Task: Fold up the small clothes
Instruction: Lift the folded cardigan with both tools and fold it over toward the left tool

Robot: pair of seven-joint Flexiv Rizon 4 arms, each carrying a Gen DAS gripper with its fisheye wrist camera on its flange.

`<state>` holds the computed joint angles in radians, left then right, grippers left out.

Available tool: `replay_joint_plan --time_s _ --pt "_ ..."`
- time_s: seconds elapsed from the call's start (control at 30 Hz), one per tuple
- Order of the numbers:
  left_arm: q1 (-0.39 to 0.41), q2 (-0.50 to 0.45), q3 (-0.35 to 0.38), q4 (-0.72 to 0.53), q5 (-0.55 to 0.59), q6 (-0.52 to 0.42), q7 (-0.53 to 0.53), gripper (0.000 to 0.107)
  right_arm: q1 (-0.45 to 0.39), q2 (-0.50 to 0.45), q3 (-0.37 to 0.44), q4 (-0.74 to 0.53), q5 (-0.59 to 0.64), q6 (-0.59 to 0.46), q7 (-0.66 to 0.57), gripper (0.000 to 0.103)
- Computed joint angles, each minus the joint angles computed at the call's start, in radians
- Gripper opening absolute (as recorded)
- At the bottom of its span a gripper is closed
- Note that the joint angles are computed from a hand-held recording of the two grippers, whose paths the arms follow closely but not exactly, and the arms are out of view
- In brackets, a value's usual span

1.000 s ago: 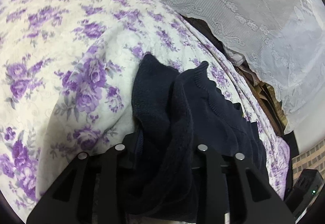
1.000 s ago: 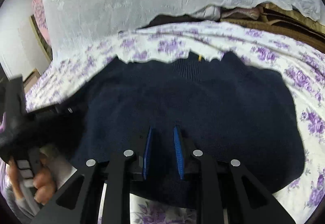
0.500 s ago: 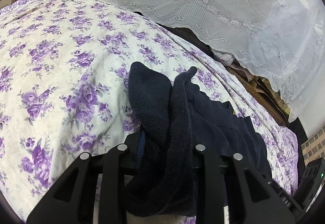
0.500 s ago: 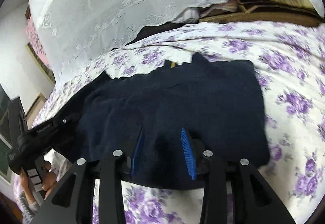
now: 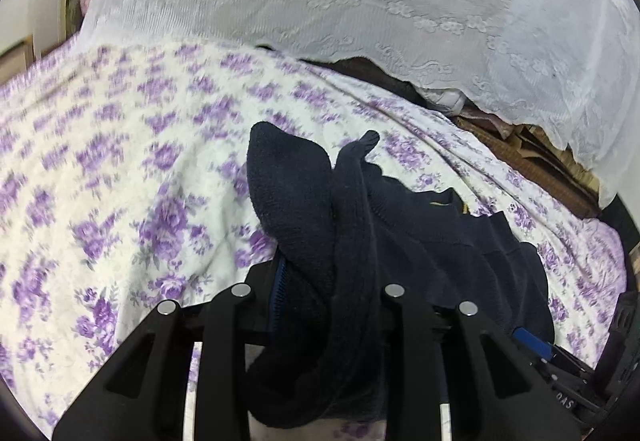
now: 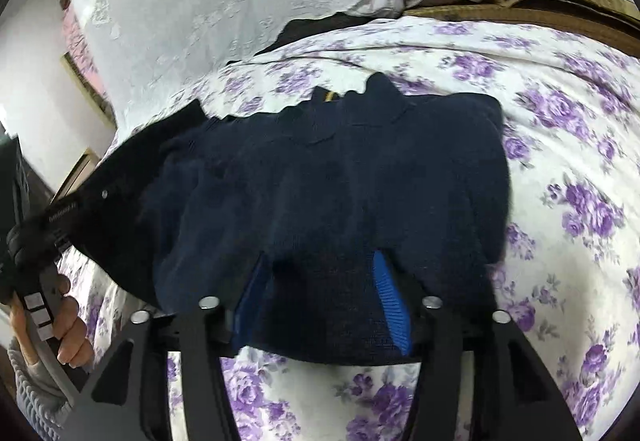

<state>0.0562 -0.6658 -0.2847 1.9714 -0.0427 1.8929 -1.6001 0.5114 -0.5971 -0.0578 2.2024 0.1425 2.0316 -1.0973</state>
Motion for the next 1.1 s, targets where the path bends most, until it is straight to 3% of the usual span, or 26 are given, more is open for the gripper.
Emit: replay_joint_plan --time_s 0.13,0.3,0.6,0.8,0.93,1.1 --pt "-0.119 0.025 0.101 -0.005 -0.046 0.01 0.004 0.026 -0.125 0.01 0.106 0.016 -0.065 0.036 0.038 0.057" --pt "-0.27 0.027 0.233 -0.019 -0.128 0.015 0.032 0.026 -0.155 0.036 0.121 0.047 -0.067 0.1 0.064 0.057" --pt "-0.39 0.02 0.317 -0.042 -0.218 0.003 0.088 0.026 -0.248 0.038 0.183 0.062 -0.168 0.151 0.131 0.057" --pt "-0.463 0.017 0.357 -0.062 -0.26 -0.016 0.122 0.026 -0.353 0.027 0.241 0.075 -0.29 0.199 0.225 0.057" --pt "-0.531 0.007 0.4 -0.083 -0.296 -0.028 0.138 0.026 -0.475 -0.01 0.298 0.08 -0.446 0.26 0.347 0.057" --pt "-0.597 -0.005 0.438 -0.107 -0.325 -0.045 0.153 0.026 -0.571 -0.058 0.317 0.073 -0.626 0.334 0.494 0.057"
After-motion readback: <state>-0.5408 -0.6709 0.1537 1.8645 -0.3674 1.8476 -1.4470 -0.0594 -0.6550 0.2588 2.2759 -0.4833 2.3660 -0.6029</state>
